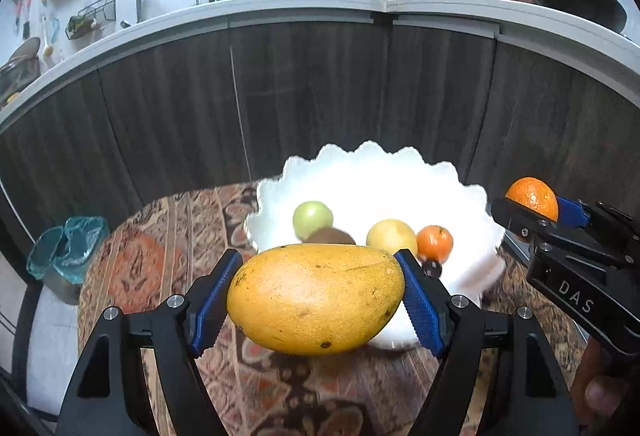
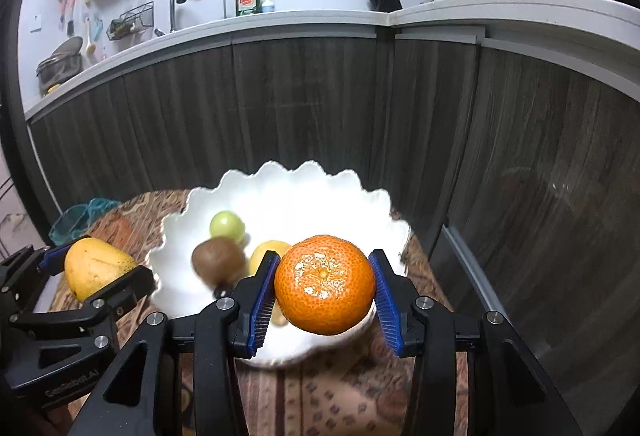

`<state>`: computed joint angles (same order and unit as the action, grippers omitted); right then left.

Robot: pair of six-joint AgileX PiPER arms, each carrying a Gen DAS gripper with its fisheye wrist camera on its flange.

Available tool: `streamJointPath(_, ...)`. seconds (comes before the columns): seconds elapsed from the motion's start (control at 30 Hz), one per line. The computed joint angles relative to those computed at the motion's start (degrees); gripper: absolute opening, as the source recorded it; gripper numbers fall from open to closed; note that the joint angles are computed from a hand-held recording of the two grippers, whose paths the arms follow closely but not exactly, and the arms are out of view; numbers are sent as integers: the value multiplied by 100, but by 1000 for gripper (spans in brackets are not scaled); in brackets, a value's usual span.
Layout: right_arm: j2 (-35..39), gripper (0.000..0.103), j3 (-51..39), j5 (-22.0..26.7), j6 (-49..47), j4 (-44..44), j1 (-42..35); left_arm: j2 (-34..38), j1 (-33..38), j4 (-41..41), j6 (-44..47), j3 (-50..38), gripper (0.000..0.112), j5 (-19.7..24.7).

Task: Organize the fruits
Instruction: 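Carry the mango and mandarin over the white bowl and release both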

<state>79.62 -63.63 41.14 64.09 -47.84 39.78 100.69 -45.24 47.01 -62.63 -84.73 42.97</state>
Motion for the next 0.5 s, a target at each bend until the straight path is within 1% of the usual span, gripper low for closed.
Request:
streamJointPath(0.2, 474, 46, -479, -280, -540, 265, -455, 517, 312, -336, 639, -773, 77, -62)
streamJointPath(0.5, 1136, 46, -1117, -566, -1533, 1050, -1049, 1435, 682, -1137, 1793, -2116, 77, -29)
